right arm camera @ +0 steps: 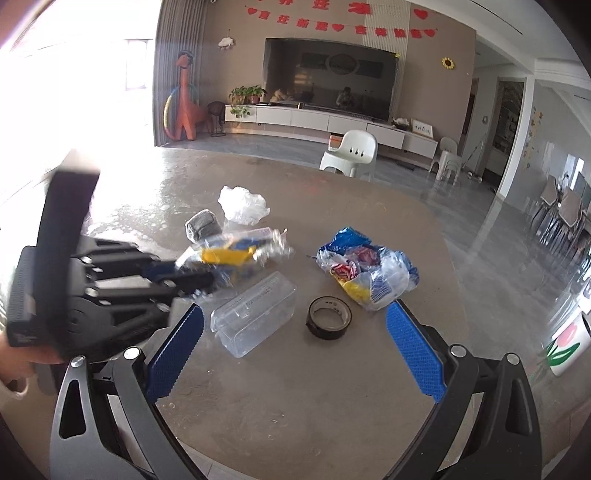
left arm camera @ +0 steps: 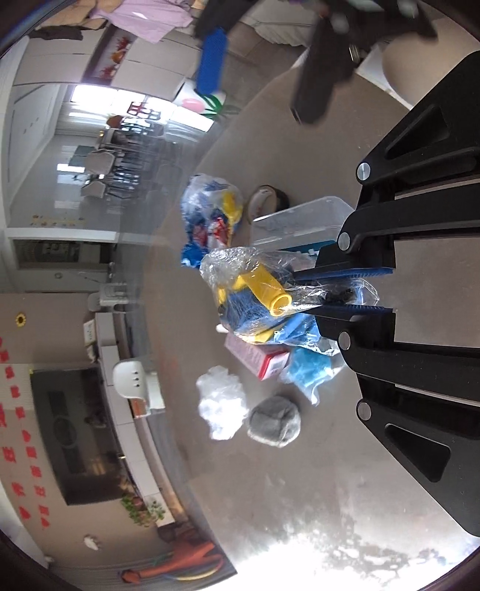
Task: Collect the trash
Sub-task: 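Grasp the clear bag with yellow item with the left tool while the right tool grasps the clear plastic box, then carry both items over the white bin and open both tools to drop them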
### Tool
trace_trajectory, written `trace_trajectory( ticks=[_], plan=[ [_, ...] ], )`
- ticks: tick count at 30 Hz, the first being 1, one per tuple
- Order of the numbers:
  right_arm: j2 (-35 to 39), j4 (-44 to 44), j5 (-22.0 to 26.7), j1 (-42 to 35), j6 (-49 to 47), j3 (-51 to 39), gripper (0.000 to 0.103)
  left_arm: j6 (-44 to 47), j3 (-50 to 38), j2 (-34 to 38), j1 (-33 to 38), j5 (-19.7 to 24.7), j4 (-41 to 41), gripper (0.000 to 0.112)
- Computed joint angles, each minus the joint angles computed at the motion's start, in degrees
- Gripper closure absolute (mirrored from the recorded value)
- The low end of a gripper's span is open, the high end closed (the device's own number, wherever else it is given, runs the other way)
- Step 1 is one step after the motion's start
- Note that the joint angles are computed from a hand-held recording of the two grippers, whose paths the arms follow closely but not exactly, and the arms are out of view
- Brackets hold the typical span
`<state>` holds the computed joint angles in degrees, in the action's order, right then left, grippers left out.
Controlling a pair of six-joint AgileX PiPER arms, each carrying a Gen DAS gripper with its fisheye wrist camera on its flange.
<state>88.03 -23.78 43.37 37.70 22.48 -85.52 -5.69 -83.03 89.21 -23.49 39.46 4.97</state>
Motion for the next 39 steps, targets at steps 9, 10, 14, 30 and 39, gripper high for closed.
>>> trace_trajectory(
  ticks=[9, 10, 14, 30, 39],
  plan=[
    [6.3, -2.6, -3.7, 3.7, 7.0, -3.0, 0.005, -1.8, -0.7, -5.4, 2.0, 3.7, 2.8, 0.102],
    [7.0, -3.5, -4.1, 4.2, 7.7, -3.4, 0.005, -1.7, -0.4, -5.8, 2.4, 3.8, 2.9, 0.102],
    [10.0, -5.0, -4.3, 5.0, 9.1, -6.0, 0.005, -1.1, 0.8, -7.3, 4.2, 3.9, 3.1, 0.102],
    [13.0, 3.4, -0.6, 2.4, 11.1, -7.3, 0.065, -1.6, 2.9, -9.4, 5.5, 3.1, 3.1, 0.102],
    [5.4, 2.8, 1.1, 2.8, 9.9, -4.6, 0.070, -3.8, 1.9, -9.9, 3.0, 3.7, 4.7, 0.102]
  ],
)
